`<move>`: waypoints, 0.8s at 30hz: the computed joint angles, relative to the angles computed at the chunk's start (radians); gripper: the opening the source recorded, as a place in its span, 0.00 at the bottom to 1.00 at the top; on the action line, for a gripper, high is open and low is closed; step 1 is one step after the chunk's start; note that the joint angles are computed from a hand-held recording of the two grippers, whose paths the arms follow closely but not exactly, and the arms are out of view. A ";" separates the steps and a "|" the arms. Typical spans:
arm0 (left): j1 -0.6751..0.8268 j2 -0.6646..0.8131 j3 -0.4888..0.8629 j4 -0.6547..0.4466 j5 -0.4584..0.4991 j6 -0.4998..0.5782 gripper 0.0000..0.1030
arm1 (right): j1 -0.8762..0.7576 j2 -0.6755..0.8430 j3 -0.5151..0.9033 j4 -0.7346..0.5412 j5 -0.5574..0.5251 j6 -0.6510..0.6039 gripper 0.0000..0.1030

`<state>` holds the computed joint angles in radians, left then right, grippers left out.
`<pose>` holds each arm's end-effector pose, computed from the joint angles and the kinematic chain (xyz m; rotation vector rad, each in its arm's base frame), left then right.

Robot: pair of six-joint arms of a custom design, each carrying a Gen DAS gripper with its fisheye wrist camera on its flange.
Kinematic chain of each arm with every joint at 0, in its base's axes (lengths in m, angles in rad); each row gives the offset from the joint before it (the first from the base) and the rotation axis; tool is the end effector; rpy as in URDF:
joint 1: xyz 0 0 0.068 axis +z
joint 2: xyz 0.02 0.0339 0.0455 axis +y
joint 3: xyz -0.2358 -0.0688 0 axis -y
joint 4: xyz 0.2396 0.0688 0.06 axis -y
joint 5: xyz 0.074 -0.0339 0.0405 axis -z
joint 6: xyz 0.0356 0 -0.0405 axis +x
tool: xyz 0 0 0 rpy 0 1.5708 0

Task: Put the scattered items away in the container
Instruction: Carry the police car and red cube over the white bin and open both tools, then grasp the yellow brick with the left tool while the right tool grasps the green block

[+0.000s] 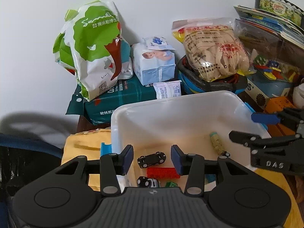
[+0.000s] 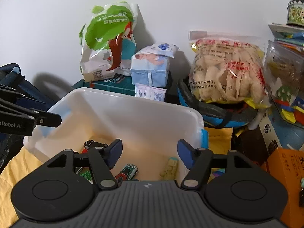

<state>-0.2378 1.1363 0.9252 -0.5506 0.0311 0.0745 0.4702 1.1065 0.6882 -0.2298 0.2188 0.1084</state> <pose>0.2397 -0.0592 0.2602 0.3785 2.3041 -0.1177 0.2214 0.1039 0.2162 -0.2775 2.1846 0.0804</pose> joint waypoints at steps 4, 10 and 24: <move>0.067 -0.116 -0.076 -0.016 0.053 0.014 0.46 | 0.046 -0.152 -0.073 -0.008 0.017 0.028 0.66; 0.161 -0.471 -0.282 -0.124 0.136 0.099 0.47 | 0.299 -0.509 -0.269 -0.105 0.169 0.111 0.66; -0.074 -0.575 -0.602 -0.016 -0.042 0.059 0.47 | 0.410 -0.253 -0.437 0.119 0.212 0.235 0.48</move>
